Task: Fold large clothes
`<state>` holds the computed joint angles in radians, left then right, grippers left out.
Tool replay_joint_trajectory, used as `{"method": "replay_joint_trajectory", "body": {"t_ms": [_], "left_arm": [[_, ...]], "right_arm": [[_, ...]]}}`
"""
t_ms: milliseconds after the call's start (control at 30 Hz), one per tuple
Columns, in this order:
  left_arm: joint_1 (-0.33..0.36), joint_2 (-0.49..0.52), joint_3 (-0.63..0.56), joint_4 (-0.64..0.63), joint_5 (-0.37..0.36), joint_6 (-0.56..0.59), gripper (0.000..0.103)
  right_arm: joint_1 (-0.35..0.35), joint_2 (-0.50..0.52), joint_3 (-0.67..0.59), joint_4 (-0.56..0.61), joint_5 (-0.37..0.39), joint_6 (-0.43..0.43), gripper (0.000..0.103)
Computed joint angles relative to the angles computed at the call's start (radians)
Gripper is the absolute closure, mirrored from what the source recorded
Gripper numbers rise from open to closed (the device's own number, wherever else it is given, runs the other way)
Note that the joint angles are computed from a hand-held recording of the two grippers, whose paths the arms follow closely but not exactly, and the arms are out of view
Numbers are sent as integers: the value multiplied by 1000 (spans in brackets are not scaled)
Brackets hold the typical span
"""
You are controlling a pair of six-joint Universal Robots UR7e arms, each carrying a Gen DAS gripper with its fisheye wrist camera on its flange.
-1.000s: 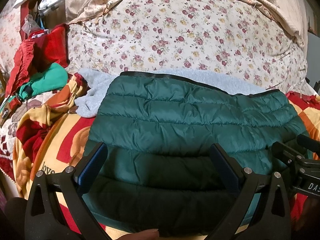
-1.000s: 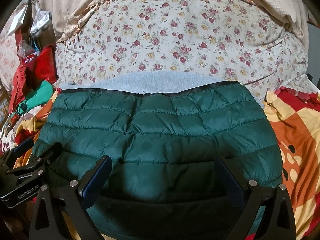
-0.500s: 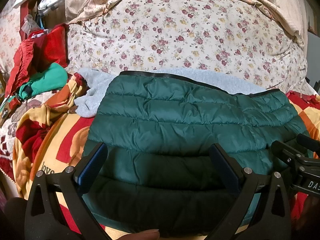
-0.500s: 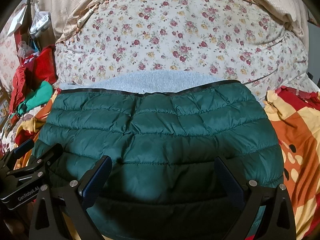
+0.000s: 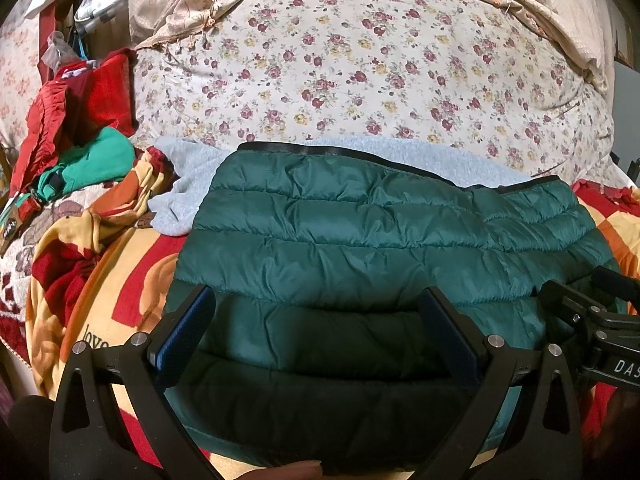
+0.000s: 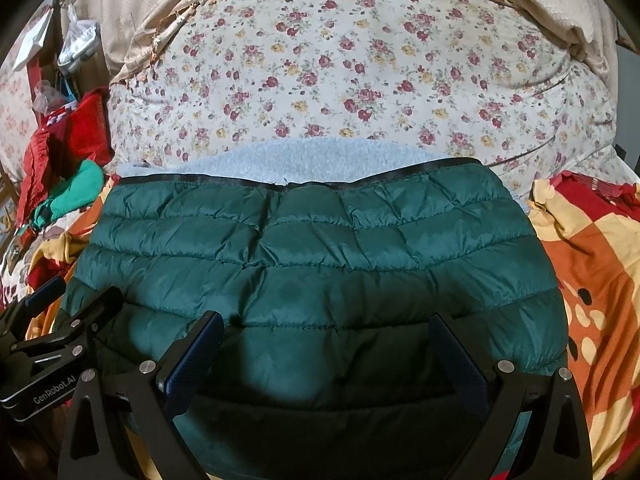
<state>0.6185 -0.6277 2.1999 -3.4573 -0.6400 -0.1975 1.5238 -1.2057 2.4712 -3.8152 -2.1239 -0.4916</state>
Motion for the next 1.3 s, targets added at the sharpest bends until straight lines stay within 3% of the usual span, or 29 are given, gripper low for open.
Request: {"method": "replay_joint_trajectory", "body": {"t_ms": [1300], "left_arm": [[6, 8, -6, 5, -6, 4, 1]], "right_arm": [[5, 19, -9, 10, -8, 15, 2]]}}
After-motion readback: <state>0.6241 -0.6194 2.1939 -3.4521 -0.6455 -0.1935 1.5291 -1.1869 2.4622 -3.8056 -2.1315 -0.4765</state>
